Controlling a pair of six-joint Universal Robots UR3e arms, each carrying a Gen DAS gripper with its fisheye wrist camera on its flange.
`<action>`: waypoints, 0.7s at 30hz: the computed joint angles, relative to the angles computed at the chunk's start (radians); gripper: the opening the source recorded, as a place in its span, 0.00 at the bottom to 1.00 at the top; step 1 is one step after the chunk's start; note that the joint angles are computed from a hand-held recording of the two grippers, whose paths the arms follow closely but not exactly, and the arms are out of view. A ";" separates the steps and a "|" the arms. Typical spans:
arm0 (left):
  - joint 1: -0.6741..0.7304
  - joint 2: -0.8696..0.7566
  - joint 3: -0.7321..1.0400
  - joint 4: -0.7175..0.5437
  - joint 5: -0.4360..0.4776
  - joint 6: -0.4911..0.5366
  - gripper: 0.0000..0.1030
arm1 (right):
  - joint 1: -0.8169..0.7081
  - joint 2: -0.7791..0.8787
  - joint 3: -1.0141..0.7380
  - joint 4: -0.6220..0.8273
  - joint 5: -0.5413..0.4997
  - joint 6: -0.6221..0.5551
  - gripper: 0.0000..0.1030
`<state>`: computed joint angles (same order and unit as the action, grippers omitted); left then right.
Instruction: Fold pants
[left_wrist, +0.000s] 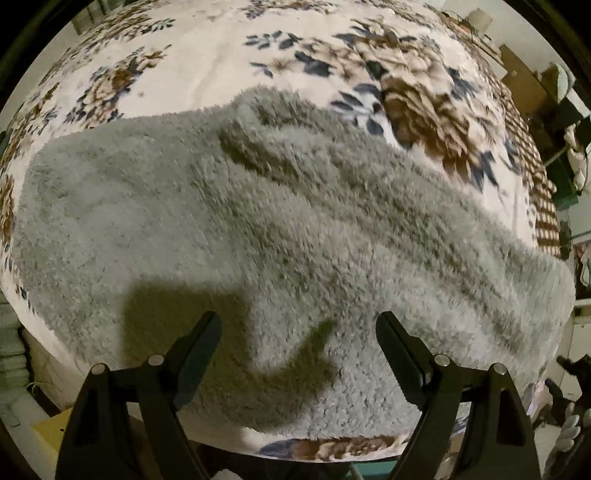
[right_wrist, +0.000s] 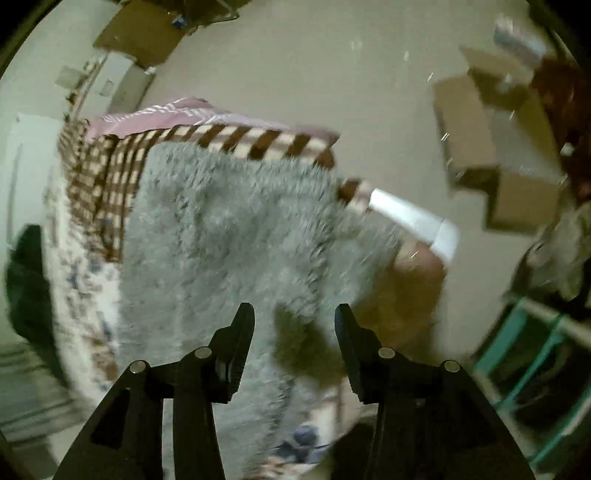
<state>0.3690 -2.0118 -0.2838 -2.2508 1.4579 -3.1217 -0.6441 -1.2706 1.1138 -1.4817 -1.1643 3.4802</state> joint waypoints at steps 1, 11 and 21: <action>-0.005 0.007 -0.019 0.006 0.006 0.001 0.83 | 0.000 -0.032 0.086 -0.055 0.037 0.021 0.47; -0.037 0.087 -0.167 0.056 0.029 0.020 0.83 | 0.156 -0.082 0.198 -0.298 -0.117 0.129 0.04; -0.041 0.173 -0.330 0.100 0.007 0.035 0.83 | 0.093 -0.071 0.094 -0.001 -0.110 -0.054 0.14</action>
<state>0.3281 -1.8389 -0.6143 -2.1509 1.4644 -3.0870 -0.5513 -1.3417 1.2074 -1.4831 -1.2746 3.4263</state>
